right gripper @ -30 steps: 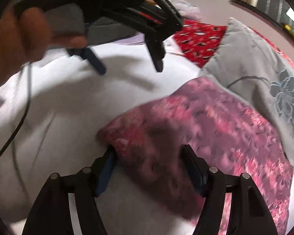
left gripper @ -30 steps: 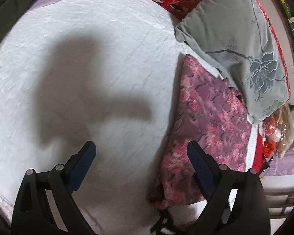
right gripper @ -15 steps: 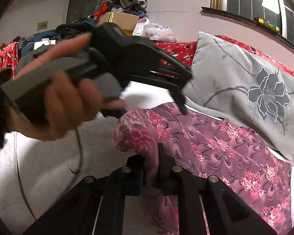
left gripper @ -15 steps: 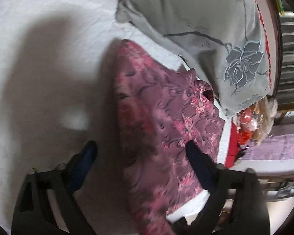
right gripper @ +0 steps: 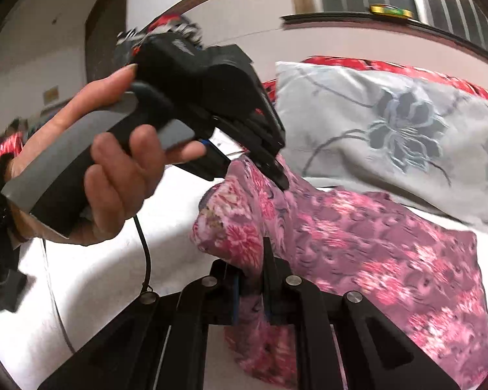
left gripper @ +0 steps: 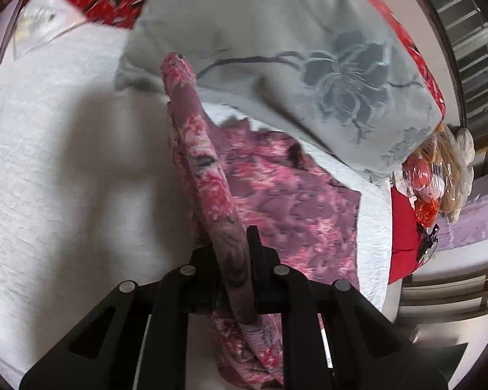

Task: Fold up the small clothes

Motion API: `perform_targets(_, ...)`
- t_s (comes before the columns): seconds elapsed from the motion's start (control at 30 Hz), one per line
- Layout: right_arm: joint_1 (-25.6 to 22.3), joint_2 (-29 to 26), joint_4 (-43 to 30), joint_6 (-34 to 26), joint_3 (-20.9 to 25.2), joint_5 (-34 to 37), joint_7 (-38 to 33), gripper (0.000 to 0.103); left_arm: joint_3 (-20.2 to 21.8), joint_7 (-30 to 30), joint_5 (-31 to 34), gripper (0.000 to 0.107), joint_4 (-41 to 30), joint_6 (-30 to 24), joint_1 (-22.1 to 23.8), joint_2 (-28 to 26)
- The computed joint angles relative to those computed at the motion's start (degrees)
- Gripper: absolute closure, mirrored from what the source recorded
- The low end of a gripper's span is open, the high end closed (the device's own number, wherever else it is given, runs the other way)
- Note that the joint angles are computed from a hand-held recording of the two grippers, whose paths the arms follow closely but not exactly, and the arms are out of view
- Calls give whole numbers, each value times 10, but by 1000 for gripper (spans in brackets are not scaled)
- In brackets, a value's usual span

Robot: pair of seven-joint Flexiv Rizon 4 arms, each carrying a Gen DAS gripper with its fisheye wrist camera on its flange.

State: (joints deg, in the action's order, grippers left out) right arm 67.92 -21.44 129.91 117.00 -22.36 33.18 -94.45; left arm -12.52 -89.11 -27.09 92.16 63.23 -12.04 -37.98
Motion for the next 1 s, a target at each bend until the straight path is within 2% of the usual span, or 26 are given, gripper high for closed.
perform_targets(0.07, -25, 19, 15, 9, 21, 0, 8, 93, 13, -23, 18, 95, -21, -6, -23, -4)
perform_targets(0.13, -74, 36, 29, 24, 65, -4, 22, 93, 26, -48, 40, 95, -41, -16, -45, -6)
perform_targets(0.27, -215, 61, 63, 59, 185, -40, 78, 93, 43, -92, 81, 95, -88, -36, -83, -22)
perform_targets(0.47, -394, 72, 123, 114, 298, -147, 193, 93, 56, -144, 131, 95, -190, -86, -133, -68)
perform_targets(0.63, -497, 69, 174, 172, 326, -246, 303, 94, 55, -166, 153, 95, -296, -137, -167, -130)
perform_targets(0.73, -546, 63, 201, 205, 327, -298, 367, 94, 58, -175, 163, 95, -378, -183, -189, -179)
perform_targets(0.87, -634, 30, 232, 250, 323, -406, 482, 94, 69, -200, 173, 91, -481, -246, -214, -243)
perform_targets(0.93, -673, 6, 237, 254, 317, -461, 534, 93, 60, -212, 164, 91, -481, -241, -212, -249)
perform_targets(1.0, -709, -19, 237, 241, 311, -515, 579, 93, 48, -210, 154, 88, -445, -216, -202, -231)
